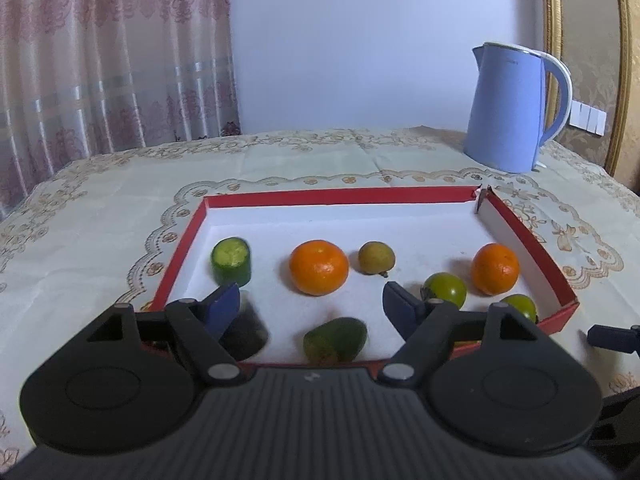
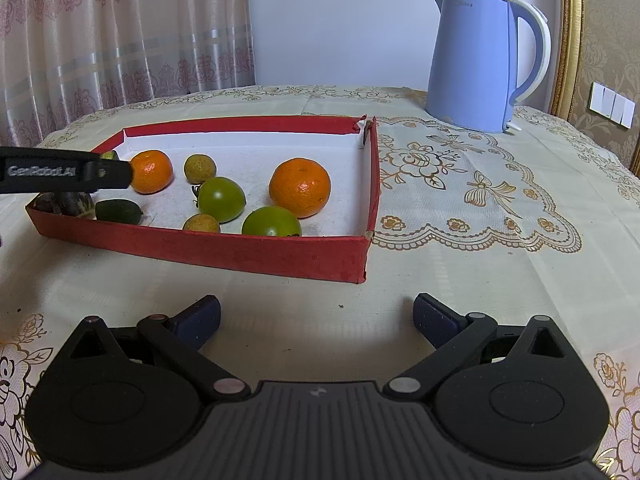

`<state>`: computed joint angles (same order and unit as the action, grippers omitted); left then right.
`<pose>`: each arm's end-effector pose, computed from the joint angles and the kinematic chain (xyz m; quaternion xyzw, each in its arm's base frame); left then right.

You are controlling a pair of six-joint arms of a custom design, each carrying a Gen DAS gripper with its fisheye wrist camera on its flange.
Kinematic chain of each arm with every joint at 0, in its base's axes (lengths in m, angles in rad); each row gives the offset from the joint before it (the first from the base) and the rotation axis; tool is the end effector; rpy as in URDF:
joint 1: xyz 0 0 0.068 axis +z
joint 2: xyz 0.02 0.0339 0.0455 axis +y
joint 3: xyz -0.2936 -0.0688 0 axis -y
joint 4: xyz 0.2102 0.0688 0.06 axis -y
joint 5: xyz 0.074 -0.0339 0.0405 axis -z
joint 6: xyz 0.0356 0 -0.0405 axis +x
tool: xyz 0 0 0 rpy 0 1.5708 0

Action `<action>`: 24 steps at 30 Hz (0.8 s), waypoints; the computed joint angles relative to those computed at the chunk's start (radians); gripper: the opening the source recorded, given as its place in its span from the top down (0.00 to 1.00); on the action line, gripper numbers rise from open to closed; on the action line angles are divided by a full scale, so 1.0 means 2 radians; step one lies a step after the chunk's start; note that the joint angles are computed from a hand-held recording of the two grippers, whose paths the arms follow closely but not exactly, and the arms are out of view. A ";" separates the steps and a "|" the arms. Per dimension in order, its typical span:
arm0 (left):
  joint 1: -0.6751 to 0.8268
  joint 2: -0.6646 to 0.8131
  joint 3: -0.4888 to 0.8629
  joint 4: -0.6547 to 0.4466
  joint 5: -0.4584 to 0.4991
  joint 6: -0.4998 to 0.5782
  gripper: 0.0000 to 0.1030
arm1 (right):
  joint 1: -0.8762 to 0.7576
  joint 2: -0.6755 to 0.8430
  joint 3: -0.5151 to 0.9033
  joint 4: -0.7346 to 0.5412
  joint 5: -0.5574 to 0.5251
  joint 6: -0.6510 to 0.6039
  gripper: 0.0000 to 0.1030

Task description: Organize fruits

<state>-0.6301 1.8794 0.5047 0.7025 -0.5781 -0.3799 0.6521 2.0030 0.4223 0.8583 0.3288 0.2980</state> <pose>0.2459 -0.1553 0.1341 -0.0151 0.8721 0.0233 0.4886 0.2309 0.1618 0.0981 -0.0920 0.8969 0.0531 0.4293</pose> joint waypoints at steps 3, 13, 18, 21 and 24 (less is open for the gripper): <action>-0.002 -0.013 -0.017 -0.001 -0.005 -0.016 0.24 | 0.000 0.000 0.000 0.000 0.000 0.000 0.00; -0.048 -0.067 -0.097 0.005 -0.049 -0.079 0.11 | 0.005 -0.001 0.000 -0.002 0.008 0.007 0.00; -0.107 -0.093 -0.120 -0.015 -0.102 -0.113 0.03 | 0.018 -0.016 -0.011 -0.012 0.012 0.046 0.00; -0.131 -0.112 -0.121 -0.041 -0.120 -0.133 0.00 | 0.029 -0.030 -0.021 -0.011 0.017 0.070 0.00; -0.152 -0.128 -0.110 -0.084 -0.136 -0.155 0.00 | 0.045 -0.045 -0.019 -0.028 0.035 0.088 0.00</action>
<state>-0.9342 1.6243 0.2839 0.5344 -0.8500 -0.6907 0.7431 1.9135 0.3847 0.8024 0.3982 0.4742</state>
